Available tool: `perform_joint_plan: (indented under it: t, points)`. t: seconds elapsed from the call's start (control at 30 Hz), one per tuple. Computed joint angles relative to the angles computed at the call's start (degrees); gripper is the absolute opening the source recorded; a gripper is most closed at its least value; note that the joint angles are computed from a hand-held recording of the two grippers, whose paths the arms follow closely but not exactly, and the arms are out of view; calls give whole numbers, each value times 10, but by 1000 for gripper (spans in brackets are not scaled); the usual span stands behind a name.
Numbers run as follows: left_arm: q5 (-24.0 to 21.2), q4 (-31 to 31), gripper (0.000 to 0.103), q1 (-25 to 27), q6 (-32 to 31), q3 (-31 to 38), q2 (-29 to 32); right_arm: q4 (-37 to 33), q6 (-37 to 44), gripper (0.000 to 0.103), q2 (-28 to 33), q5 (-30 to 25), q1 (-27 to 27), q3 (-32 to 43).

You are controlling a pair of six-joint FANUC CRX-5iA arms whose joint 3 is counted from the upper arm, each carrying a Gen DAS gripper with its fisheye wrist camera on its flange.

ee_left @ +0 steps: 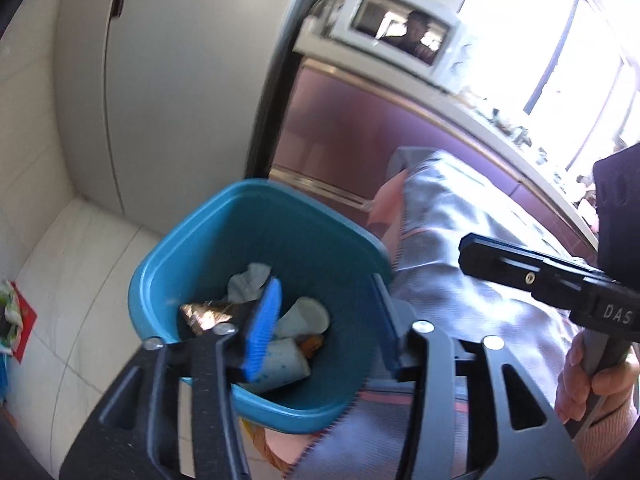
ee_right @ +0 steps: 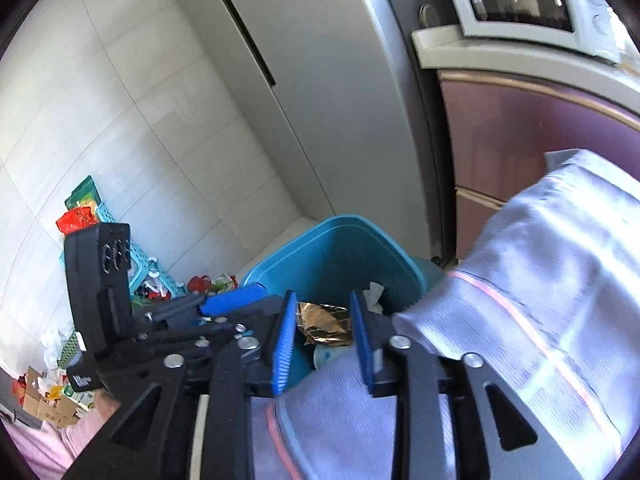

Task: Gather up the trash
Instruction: 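Move both open tools back over the table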

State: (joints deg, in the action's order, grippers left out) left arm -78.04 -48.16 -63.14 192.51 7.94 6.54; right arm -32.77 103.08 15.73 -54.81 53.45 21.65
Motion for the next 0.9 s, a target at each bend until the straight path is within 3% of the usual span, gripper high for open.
perform_joint_plan:
  t: [0.17, 0.3, 0.53, 0.9]
  points:
    - [13, -32, 54, -23, -44, 49, 25, 2, 8, 33, -65, 33, -25, -72]
    - [58, -25, 55, -18, -102, 90, 53, 32, -14, 34, -116, 70, -41, -129]
    - [137, 34, 55, 12, -214, 175, 127, 92, -72, 37, -196, 115, -81, -219]
    - [177, 135, 56, 60, -404, 342, 248, 202, -214, 40, -278, 180, -168, -340]
